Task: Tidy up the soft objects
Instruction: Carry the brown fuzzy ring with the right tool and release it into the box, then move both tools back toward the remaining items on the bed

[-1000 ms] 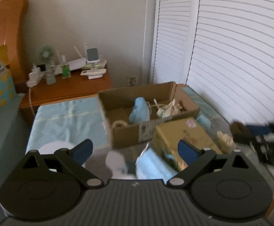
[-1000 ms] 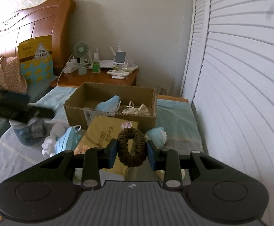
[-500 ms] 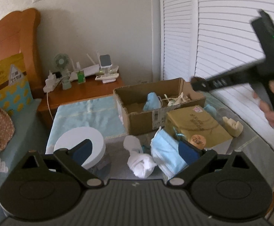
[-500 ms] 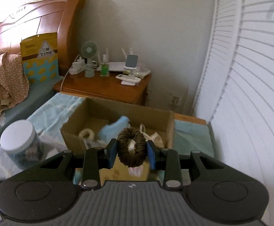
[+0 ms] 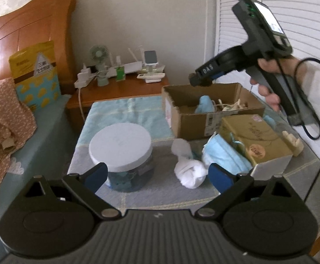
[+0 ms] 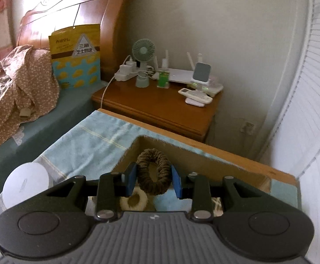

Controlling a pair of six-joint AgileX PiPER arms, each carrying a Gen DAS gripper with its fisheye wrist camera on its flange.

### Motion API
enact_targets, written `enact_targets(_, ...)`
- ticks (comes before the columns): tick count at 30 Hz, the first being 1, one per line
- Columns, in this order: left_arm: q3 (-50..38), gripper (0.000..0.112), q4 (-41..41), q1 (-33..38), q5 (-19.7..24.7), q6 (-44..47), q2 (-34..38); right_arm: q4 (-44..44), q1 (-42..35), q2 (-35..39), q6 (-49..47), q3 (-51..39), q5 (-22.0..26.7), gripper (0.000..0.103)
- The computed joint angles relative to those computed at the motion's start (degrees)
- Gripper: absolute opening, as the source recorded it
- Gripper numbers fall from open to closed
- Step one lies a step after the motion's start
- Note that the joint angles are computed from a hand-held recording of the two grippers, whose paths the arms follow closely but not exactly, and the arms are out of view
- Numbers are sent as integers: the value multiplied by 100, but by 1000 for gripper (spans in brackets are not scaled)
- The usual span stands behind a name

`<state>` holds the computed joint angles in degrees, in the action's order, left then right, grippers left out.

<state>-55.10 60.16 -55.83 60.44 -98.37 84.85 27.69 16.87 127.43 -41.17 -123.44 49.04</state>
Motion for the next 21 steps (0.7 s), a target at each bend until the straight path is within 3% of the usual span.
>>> enact_targets(2, 25, 98, -47, -29, 59, -38, -23, -10, 51, 318, 59, -533, 195, 41)
enact_targets(4, 59, 98, -76, -67, 87, -95, -36, -25, 87, 478, 129, -799, 276, 52)
enact_targets(5, 81, 98, -92, -78, 74, -116, -39, -76, 107, 466, 158, -778, 237, 66)
enact_targets(9, 168, 98, -162, -68, -88, -109, -42, 307, 14, -168, -307, 404, -411, 92)
enact_targets(14, 272, 98, -187, -24, -409, -66, -86, 748, -213, -1017, -667, 1722, -855, 102)
enact_targets(21, 304, 98, -115, -100, -613, -56, -106, 1612, -531, -2094, -1652, 3436, -1340, 103)
